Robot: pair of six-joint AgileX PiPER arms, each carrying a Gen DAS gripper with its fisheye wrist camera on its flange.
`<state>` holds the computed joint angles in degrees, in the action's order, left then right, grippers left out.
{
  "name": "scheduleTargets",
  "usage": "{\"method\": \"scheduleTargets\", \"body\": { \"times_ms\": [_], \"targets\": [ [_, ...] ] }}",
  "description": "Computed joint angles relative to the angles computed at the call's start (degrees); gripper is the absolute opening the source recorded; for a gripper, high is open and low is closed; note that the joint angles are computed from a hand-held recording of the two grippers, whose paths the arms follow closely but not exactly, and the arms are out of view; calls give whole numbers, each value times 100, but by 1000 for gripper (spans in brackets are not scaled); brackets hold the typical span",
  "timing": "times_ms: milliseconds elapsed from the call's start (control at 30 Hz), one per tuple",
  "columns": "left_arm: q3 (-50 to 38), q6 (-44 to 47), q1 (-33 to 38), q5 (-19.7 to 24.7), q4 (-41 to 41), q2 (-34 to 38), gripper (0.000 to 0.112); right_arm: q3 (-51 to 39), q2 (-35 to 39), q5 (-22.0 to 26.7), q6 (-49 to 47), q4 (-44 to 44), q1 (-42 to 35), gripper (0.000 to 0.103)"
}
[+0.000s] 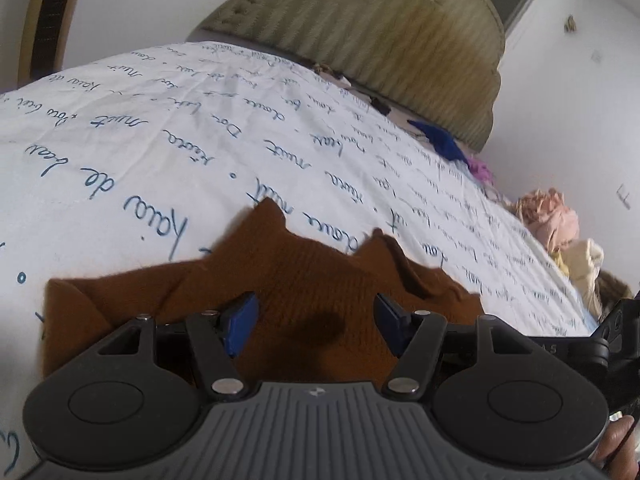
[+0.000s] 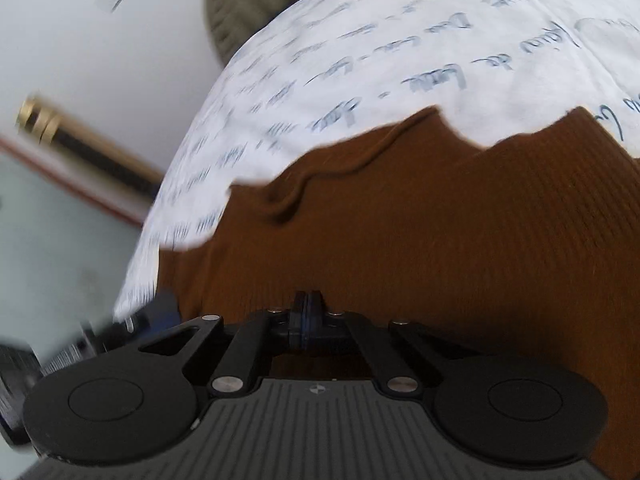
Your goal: Fold small clothes
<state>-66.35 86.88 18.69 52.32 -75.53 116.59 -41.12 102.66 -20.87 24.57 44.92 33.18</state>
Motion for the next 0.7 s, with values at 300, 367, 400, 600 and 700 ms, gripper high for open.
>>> {"method": "scheduleTargets", "body": {
  "times_ms": [300,367,400,600,700],
  "targets": [
    [350,646,-58,-339,-354,-252,64,-190,127,-264,-1034,1036,-160,0],
    [367,530,109,-162,-222,-372,64,103,-192,-492,-1143,1199,-1,0],
    [404,474,217,-85,-140,-462,64,294,-378,-644,-1107,1155,116,9],
    [1141,1412,606,-84,-104,-1223,64,1496,-1778,-1441,-2491,3148,1436,20],
    [1556,1954,460,-615,-303,-1442,64,1825,-1919,-1787,-2863,4277,1964,20]
  ]
}}
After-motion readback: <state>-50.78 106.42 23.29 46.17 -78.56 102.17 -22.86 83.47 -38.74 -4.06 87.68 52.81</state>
